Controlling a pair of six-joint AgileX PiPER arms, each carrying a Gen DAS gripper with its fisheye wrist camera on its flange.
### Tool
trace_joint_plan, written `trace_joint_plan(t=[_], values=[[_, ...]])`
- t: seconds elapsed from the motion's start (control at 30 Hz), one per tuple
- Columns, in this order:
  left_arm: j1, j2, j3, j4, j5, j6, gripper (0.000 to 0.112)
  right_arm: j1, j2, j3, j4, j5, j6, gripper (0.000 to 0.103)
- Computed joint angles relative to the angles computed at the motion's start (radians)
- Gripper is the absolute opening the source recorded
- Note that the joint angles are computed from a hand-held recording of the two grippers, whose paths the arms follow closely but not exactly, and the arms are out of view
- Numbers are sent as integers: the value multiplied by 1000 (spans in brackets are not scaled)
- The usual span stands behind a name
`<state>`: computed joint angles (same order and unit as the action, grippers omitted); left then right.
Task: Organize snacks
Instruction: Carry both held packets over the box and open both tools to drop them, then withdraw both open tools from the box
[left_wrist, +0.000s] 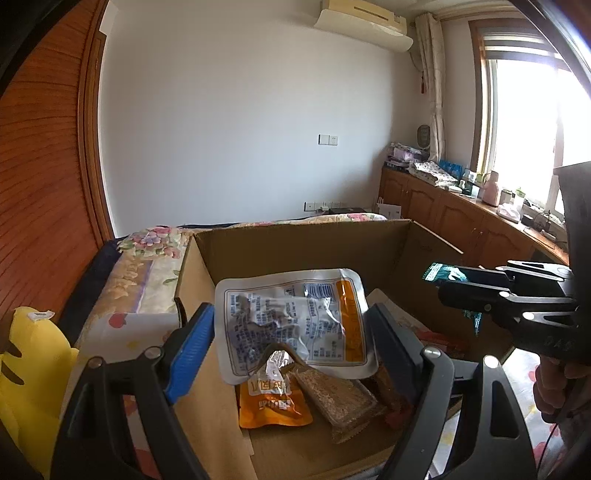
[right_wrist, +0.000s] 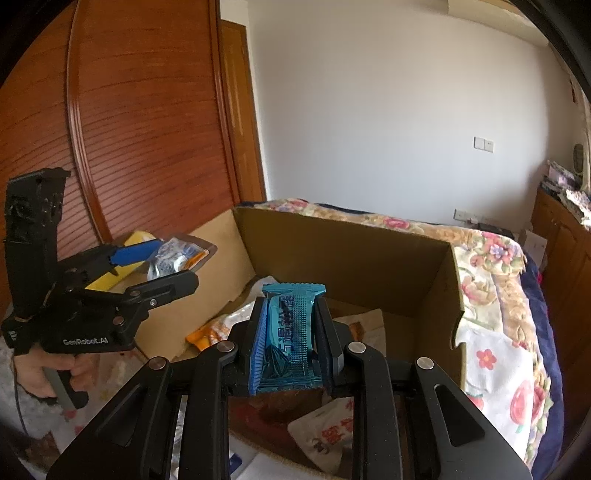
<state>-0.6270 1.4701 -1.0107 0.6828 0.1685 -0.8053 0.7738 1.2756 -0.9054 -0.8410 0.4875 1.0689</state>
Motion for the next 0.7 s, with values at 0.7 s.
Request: trace_joint_plan(t=[0.7], values=[[-56, 57, -52, 196, 79, -185, 87, -11, 50, -2, 0, 14, -7, 39]])
